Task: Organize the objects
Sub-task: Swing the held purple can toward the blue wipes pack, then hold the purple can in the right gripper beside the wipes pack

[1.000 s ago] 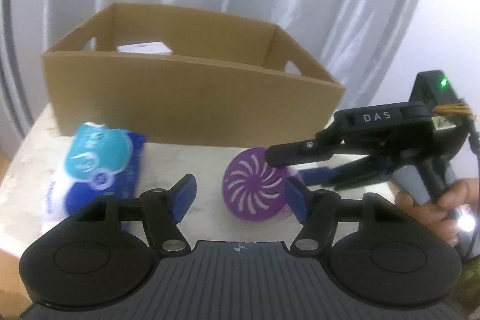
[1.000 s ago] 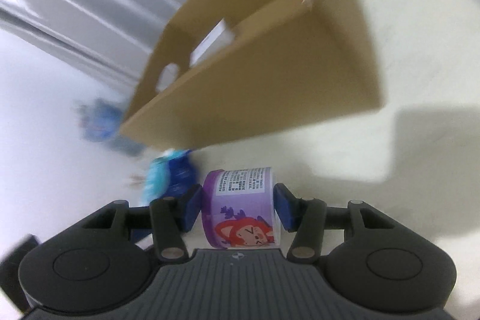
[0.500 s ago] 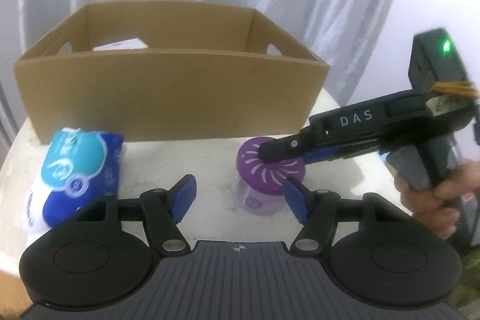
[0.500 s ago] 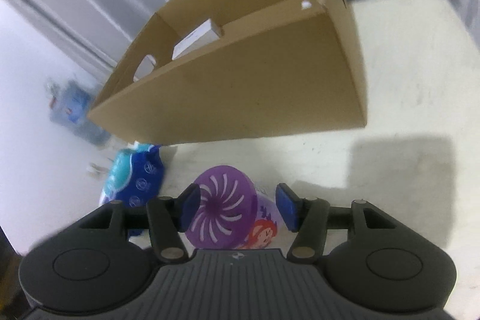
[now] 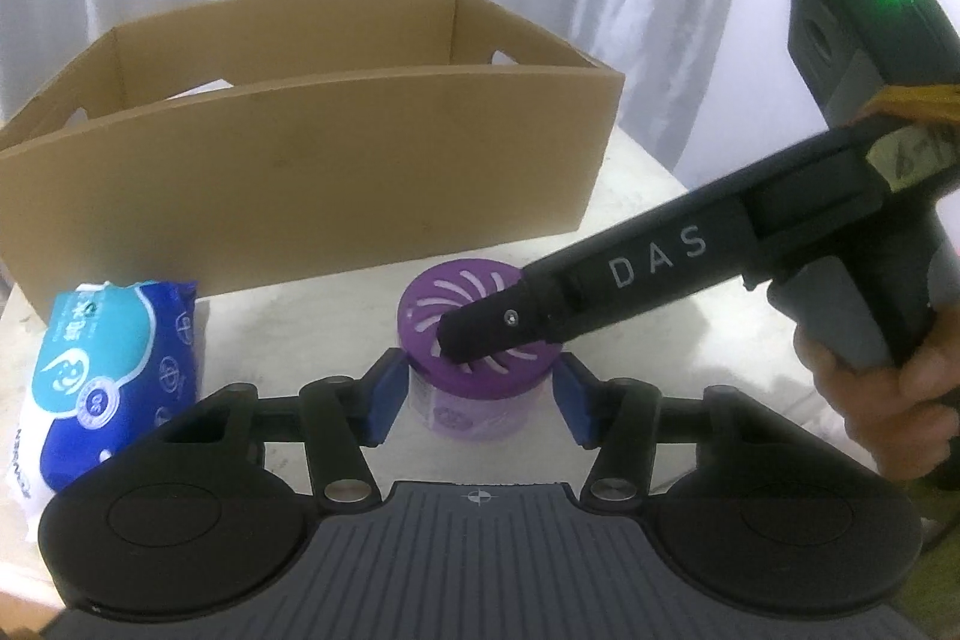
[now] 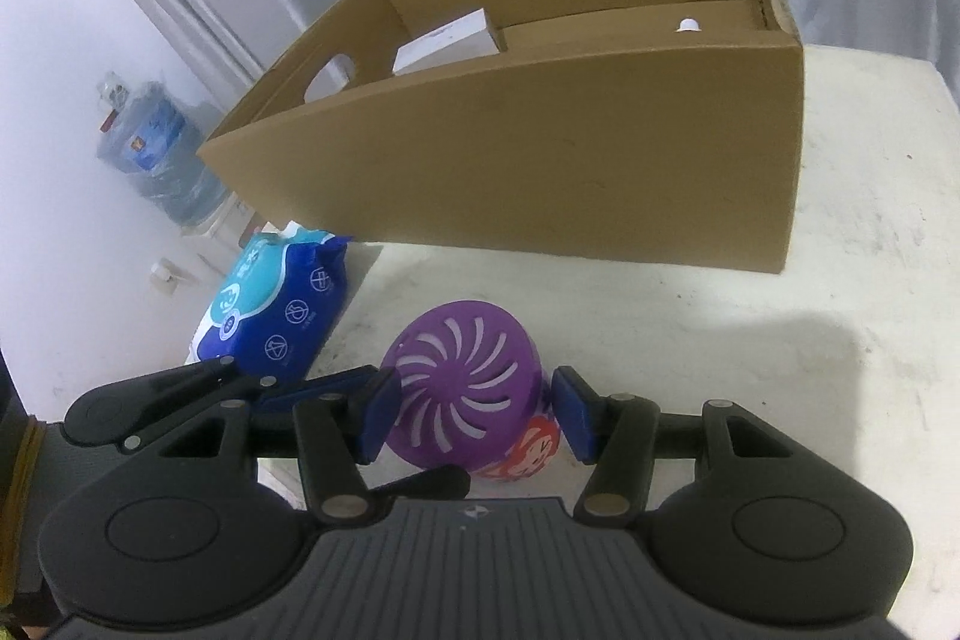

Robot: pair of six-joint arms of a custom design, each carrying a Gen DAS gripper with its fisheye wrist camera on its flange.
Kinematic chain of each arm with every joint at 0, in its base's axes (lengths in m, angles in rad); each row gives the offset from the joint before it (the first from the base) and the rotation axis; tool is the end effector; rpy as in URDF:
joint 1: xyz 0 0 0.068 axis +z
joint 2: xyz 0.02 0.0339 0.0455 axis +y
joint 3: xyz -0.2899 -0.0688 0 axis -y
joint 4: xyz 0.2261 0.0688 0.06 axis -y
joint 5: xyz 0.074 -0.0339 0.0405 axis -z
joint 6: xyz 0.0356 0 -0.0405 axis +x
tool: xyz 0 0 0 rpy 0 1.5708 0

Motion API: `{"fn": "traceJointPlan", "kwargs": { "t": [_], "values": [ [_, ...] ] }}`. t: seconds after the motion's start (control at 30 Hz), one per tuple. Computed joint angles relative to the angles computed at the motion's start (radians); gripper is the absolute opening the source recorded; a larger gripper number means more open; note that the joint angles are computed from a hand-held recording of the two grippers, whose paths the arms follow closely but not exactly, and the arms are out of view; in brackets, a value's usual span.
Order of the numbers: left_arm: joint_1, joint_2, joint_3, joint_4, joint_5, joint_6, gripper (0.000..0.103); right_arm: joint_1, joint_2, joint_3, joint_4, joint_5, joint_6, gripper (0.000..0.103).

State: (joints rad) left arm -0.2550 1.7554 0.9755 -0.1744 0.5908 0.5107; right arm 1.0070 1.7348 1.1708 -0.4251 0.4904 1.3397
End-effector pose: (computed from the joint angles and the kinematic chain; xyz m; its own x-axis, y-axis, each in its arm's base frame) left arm 0.3202 -0.1040 0.1976 -0.4341 0.5327 -0.7265 0.8406 0.5296 -0.1139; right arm 0.2004 0.2855 0.2413 -0.6935 0.5100 -0.5089 0.2955 0.8455 0.4447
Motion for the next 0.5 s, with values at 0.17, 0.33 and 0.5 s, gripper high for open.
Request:
{"fn": "traceJointPlan", "kwargs": {
  "t": [0.17, 0.33, 0.5],
  "values": [
    [0.03, -0.043, -0.058, 0.025, 0.003, -0.021, 0.052, -0.001, 0.014, 0.019, 0.007, -0.017, -0.034, 0.059],
    [0.055, -0.095, -0.122, 0.05, -0.004, -0.018, 0.052, -0.005, 0.037, 0.043, 0.025, -0.035, -0.073, 0.059],
    [0.066, -0.114, -0.14, 0.055, -0.009, -0.024, 0.052, -0.017, 0.05, 0.057, 0.043, -0.058, -0.116, 0.059]
  ]
}}
